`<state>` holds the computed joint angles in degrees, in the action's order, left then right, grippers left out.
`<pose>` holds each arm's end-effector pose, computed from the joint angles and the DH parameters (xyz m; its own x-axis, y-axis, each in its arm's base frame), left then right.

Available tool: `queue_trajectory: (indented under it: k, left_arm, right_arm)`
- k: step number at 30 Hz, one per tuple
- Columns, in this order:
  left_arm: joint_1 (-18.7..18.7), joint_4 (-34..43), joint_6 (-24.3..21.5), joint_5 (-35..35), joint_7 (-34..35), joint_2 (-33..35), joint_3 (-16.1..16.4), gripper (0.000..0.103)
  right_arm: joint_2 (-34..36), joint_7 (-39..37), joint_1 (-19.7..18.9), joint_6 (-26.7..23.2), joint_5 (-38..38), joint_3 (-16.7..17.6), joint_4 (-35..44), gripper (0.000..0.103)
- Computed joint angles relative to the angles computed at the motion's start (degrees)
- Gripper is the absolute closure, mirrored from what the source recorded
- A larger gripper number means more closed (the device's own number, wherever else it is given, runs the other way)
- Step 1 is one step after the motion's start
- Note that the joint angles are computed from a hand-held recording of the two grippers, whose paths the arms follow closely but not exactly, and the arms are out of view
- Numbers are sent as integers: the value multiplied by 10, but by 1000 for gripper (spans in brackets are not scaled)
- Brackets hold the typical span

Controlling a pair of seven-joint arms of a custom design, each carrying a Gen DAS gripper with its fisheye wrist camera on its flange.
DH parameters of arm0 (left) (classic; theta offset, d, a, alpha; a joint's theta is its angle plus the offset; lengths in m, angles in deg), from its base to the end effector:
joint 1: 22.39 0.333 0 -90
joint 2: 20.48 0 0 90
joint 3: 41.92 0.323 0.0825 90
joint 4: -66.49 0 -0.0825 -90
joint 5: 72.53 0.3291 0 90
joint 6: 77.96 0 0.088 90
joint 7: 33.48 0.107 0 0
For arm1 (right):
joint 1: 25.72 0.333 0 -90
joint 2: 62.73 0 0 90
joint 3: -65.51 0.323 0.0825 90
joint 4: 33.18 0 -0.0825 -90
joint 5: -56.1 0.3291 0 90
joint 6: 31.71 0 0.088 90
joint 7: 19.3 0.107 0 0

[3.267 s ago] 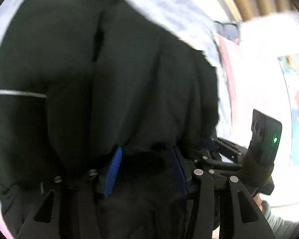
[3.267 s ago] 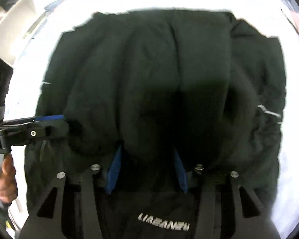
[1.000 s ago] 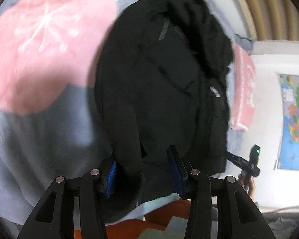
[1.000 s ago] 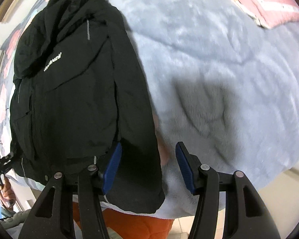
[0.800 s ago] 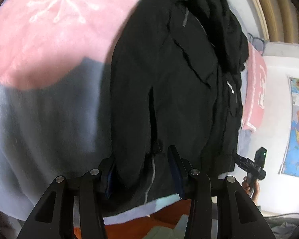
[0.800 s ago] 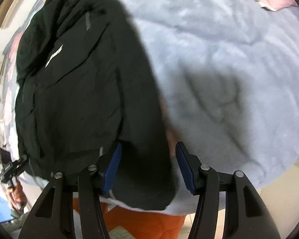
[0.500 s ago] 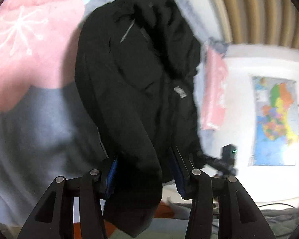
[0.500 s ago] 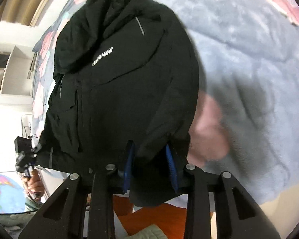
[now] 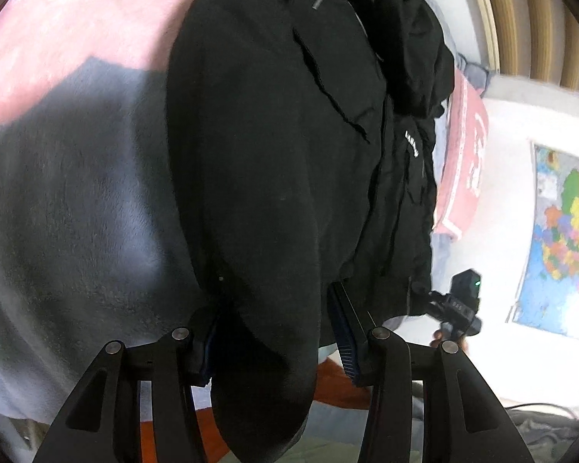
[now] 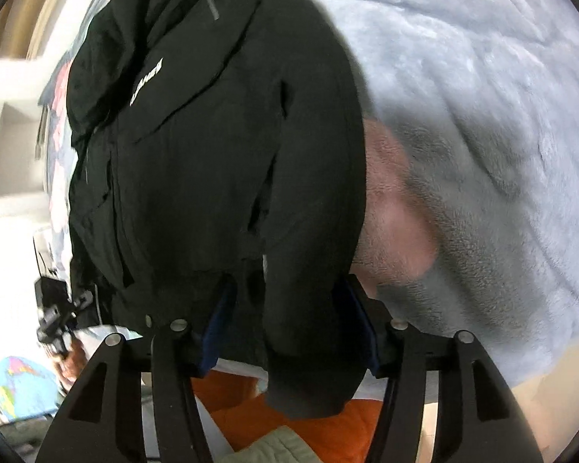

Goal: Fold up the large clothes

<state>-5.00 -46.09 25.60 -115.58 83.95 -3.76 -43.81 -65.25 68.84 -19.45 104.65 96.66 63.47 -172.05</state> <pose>0.5218 0.0866 0.3574 0.1798 -0.6929 0.6982 -0.9806 -0.0696 0.1835 0.4432 0.0394 0.3728 -0.3836 -0.8044 -0.4537 -0.9194 0.3787 0.1059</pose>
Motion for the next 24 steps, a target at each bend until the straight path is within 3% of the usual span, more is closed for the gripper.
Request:
queue_trajectory:
  k: [1, 2, 4, 11, 20, 24]
  left_arm:
    - [-3, -2, 7, 6, 4, -5, -1, 54]
    - [-8, -10, 22, 9, 13, -15, -2, 55]
    - [-14, -19, 42, 13, 30, -28, -4, 82]
    - [11, 24, 39, -92, 54, -41, 5, 87]
    - [30, 190, 54, -152, 34, 26, -18, 88]
    - [38, 298, 59, -150, 18, 84, -39, 88]
  right_arm:
    - [-4, -5, 0, -2, -3, 0, -2, 65]
    - [-11, -12, 1, -5, -6, 0, -3, 75]
    - [-29, -18, 4, -7, -13, 0, -7, 86]
    - [-67, -25, 5, 1, -25, -23, 25, 89]
    - [12, -38, -13, 9, -58, -23, 215, 89]
    - [70, -44, -31, 12, -80, -11, 324, 89]
